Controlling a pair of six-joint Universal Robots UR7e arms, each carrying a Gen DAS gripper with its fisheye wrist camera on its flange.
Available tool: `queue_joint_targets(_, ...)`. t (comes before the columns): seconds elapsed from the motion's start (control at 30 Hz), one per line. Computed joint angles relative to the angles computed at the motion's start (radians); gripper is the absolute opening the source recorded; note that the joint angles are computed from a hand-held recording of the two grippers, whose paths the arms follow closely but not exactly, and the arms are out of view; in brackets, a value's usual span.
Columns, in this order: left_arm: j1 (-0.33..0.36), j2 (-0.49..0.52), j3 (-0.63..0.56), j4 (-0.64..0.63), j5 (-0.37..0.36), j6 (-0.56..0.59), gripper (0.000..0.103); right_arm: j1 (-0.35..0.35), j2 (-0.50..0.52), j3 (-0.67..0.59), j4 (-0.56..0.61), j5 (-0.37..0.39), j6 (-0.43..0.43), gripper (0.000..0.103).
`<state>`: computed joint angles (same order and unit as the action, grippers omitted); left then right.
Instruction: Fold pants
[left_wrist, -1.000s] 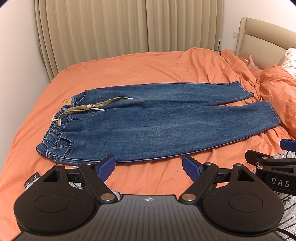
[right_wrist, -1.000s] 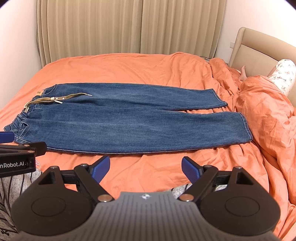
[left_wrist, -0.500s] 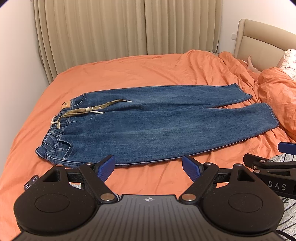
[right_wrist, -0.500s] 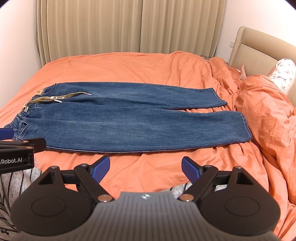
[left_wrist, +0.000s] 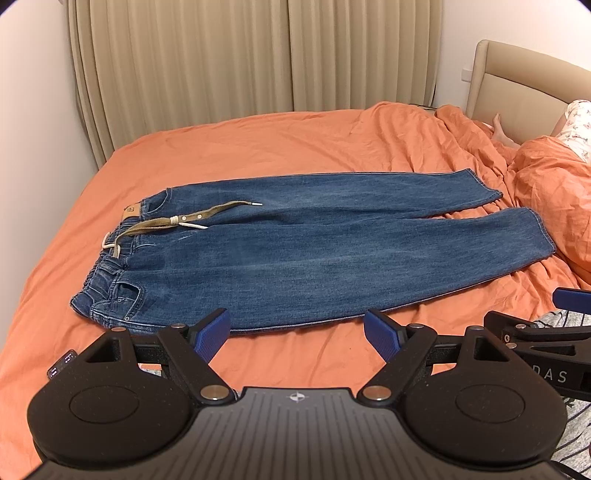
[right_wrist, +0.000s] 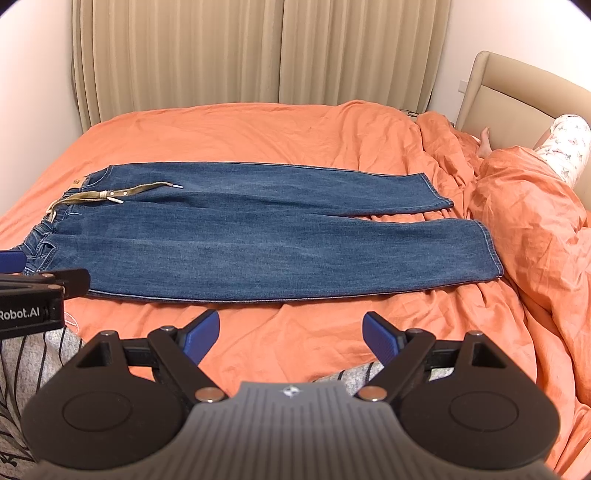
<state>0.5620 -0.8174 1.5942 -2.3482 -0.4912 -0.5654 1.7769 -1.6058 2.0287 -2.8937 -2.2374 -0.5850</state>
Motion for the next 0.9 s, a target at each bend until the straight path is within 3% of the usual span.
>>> queue_joint_targets(0.9,-0.002,-0.007,0.003,0.023,0.010,-0.023,0.096,-0.004,-0.002,-0.003,0.014,0.005,0.013,0.081)
